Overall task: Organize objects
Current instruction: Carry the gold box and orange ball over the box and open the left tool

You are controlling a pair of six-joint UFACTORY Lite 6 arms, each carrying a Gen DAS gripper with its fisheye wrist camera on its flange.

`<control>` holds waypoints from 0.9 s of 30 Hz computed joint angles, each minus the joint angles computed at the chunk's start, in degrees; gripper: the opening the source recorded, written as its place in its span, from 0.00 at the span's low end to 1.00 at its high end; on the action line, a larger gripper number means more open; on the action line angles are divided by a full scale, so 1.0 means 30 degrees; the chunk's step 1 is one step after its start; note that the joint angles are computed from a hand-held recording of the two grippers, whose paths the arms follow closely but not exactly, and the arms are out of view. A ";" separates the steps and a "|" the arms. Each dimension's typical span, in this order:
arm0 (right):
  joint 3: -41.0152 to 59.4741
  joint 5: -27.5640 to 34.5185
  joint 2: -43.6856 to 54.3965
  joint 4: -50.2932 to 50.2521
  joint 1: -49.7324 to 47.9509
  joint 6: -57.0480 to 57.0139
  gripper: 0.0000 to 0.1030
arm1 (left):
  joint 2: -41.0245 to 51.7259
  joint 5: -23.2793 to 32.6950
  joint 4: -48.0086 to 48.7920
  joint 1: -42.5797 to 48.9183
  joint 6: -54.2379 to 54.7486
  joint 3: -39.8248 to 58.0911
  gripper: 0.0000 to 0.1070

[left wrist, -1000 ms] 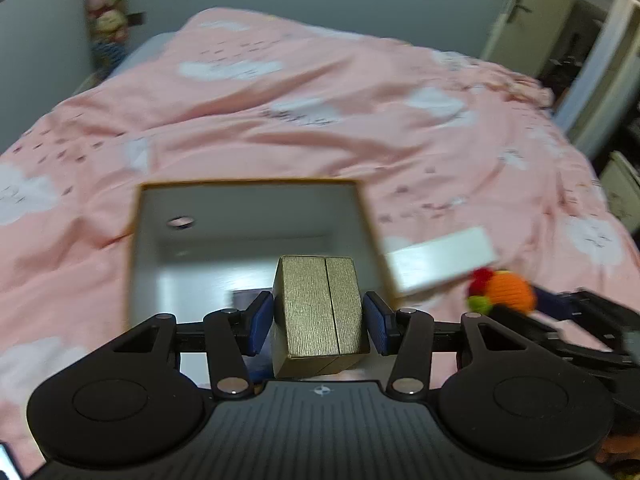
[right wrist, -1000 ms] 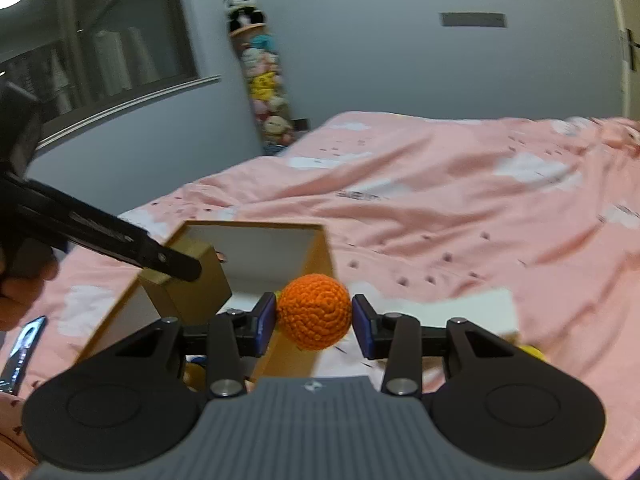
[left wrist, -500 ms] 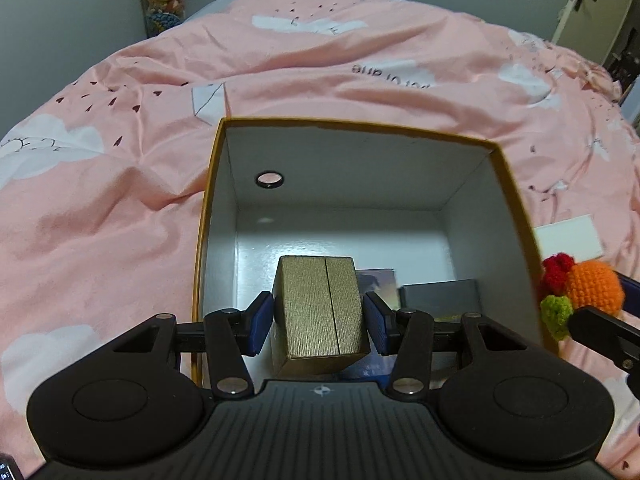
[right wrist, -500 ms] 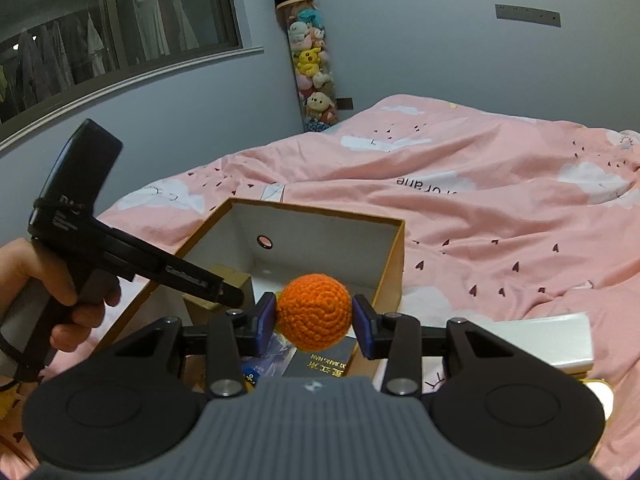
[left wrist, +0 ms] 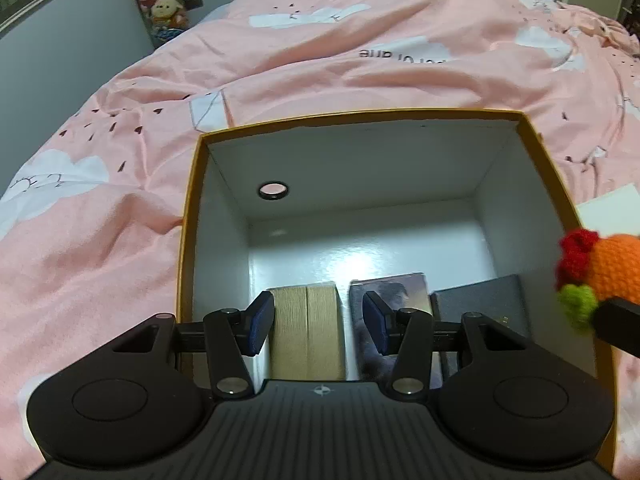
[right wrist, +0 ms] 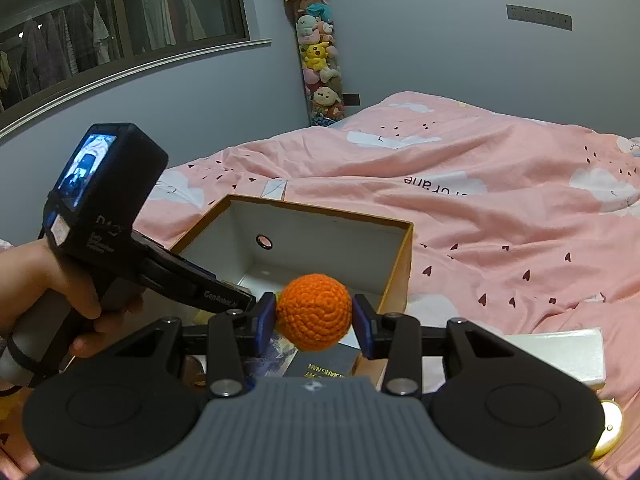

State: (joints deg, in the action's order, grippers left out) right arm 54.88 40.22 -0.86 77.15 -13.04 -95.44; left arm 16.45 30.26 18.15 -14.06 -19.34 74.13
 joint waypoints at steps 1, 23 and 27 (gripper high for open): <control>-0.0004 0.0034 -0.0014 0.0004 -0.0042 -0.0031 0.42 | 0.0036 0.0047 -0.0246 0.0078 0.0235 0.0088 0.52; 0.1056 0.0894 0.0756 -0.2346 0.1181 0.1168 0.42 | -0.2131 0.3724 -0.2326 0.0221 1.3284 -0.0891 0.49; 0.1577 0.0847 0.1304 -0.2898 0.1649 0.1471 0.42 | -0.1149 0.3785 -0.1671 0.0212 1.3493 -0.0601 0.40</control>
